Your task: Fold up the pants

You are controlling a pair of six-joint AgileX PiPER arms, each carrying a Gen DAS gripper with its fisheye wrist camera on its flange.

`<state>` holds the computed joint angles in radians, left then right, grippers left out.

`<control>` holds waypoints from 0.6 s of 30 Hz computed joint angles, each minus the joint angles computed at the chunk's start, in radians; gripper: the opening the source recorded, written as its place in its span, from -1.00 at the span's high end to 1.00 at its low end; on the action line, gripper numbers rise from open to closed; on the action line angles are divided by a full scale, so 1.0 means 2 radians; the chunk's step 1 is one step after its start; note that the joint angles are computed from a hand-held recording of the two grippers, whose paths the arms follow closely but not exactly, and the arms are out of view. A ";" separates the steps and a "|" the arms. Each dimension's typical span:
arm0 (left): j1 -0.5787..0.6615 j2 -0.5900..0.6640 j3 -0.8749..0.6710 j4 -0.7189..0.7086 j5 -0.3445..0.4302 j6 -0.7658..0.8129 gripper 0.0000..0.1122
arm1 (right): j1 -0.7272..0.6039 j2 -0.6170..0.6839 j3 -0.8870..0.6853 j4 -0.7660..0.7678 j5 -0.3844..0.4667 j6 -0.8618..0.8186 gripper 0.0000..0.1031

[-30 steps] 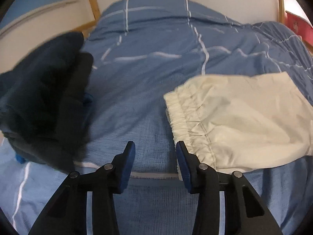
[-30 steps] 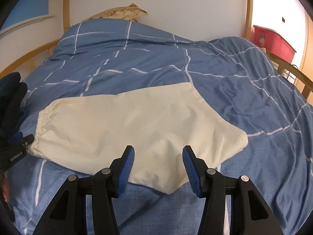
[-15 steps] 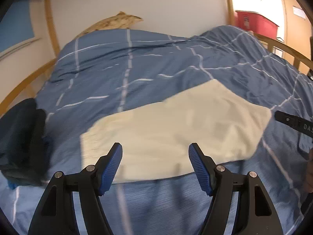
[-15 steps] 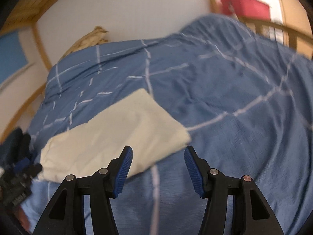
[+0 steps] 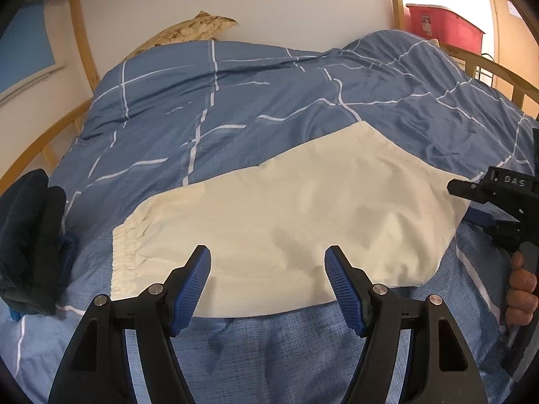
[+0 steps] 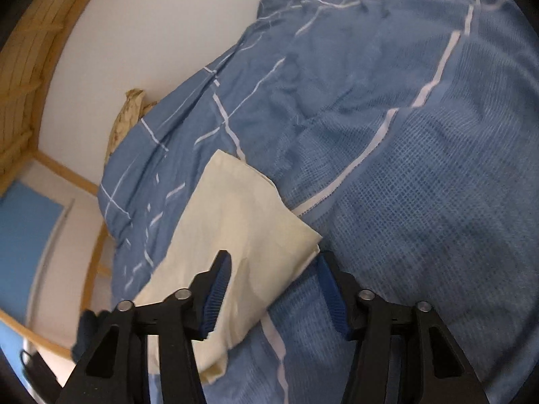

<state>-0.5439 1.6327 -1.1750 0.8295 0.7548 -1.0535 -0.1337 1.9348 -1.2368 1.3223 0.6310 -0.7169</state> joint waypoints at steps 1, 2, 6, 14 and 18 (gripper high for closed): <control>-0.001 0.000 0.001 0.000 0.001 -0.002 -0.23 | 0.000 0.005 -0.005 -0.002 0.002 0.004 0.41; -0.003 0.002 0.001 -0.002 0.002 -0.003 -0.23 | -0.001 0.011 -0.012 -0.010 0.009 0.009 0.68; -0.002 0.001 0.003 -0.013 -0.003 0.004 -0.23 | 0.002 -0.023 0.019 0.013 -0.027 -0.035 0.85; 0.032 -0.028 0.030 -0.076 -0.029 0.033 -0.23 | 0.051 -0.064 0.024 -0.218 -0.131 0.165 -0.18; 0.051 -0.085 0.076 -0.062 -0.034 0.011 -0.23 | 0.103 -0.145 0.085 -0.418 -0.232 0.300 -0.18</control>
<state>-0.4420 1.4617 -1.0223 0.7060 0.6869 -1.0307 0.0725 1.6449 -1.0677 0.4863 0.1675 -0.1165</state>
